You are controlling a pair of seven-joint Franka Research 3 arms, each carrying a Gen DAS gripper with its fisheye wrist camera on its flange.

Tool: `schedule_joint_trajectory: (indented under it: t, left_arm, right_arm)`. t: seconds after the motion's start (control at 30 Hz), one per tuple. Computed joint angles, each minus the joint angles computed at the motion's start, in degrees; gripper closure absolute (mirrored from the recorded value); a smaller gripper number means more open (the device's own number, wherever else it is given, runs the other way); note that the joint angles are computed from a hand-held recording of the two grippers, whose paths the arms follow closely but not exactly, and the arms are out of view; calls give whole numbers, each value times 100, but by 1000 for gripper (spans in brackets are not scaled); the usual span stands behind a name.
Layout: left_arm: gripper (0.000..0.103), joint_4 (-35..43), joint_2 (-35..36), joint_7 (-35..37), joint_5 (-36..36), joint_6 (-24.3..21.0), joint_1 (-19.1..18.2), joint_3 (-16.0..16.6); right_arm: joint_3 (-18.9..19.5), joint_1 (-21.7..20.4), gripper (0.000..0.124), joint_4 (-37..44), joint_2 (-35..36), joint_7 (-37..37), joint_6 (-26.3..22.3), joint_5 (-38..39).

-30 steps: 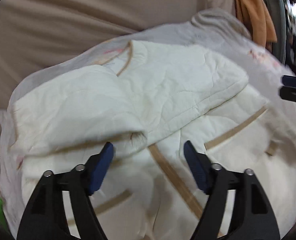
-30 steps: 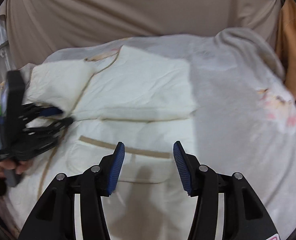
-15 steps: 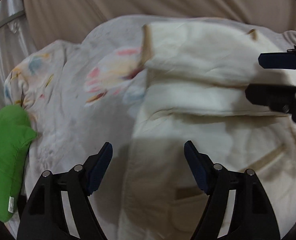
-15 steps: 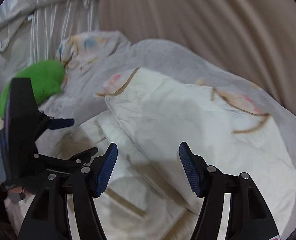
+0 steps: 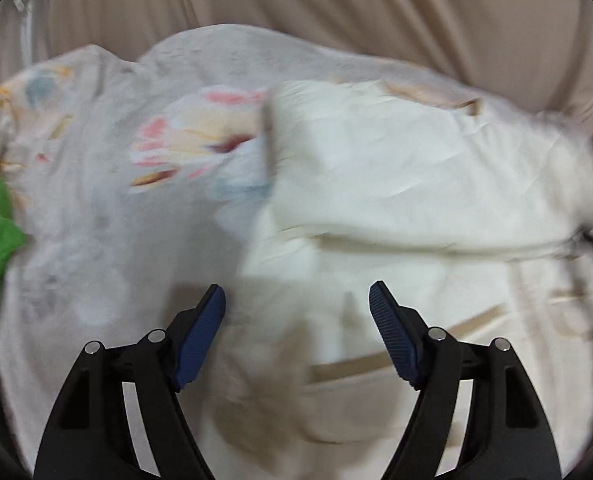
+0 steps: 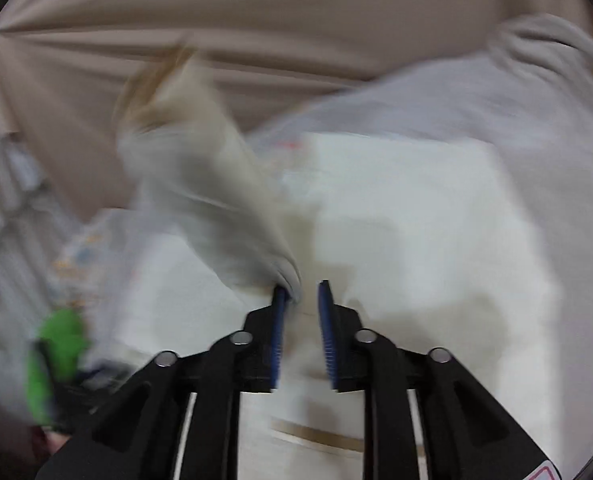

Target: Fold large clothes

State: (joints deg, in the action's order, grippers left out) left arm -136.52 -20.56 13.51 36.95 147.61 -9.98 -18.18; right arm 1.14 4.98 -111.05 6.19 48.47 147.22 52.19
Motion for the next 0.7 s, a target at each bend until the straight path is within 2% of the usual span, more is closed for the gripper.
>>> schedule_joint_trajectory:
  t: [0.03,0.07,0.1,0.13,0.17,0.23,0.33,0.4,0.43,0.47,0.5,0.53,0.6,0.67,0.7]
  left_arm:
    - [15,13,3,-2,-108,279,-48,78]
    - [10,17,42,39,-221,659,-81,176]
    - [10,29,116,157,-374,979,-125,272]
    - [10,104,241,344,-612,1112,-199,356]
    - [10,216,416,571,-933,1150,-293,456]
    - [10,387,679,612,-1262,1080,-249,469]
    - [13,454,935,619,-1726,1185,-180,568]
    - [26,473,973,65,-1467,1163,74,455]
    - [46,479,967,-98,-1342,1134,156,433]
    - [67,528,950,-309,-1075,995,263,364]
    - [75,584,903,-506,-758,790,349,282]
    - [86,640,830,-706,-450,498,411,196]
    - [90,526,584,-1007,-47,279,433,136]
    - [91,361,437,-1096,3,129,397,154]
    - [91,326,477,-1085,22,98,384,168]
  right_arm:
    - [-75,-54,89,-64,15,139,-43,-113]
    - [-126,-157,88,-97,15,113,-236,11]
    - [-157,-271,82,-88,12,-25,-478,265]
    - [-175,-356,74,-90,-4,-163,-623,541]
    - [-187,-423,69,-88,-29,-329,-682,855]
    - [-207,-490,56,19,-18,-479,-813,1209]
    - [-227,-562,52,472,271,-260,-1203,1258]
    - [-188,-507,52,861,591,170,-1205,802]
    - [-155,-436,55,1009,732,332,-1114,469]
    - [-128,-407,64,1167,864,414,-1057,210]
    - [-92,-381,105,1214,883,445,-1036,-25]
    - [0,-423,113,1205,838,314,-1099,25]
    - [226,-597,114,752,314,-890,-1050,1052]
    - [182,-610,115,301,-227,-1960,-1215,1955]
    - [111,-560,115,222,-304,-2142,-1234,2105]
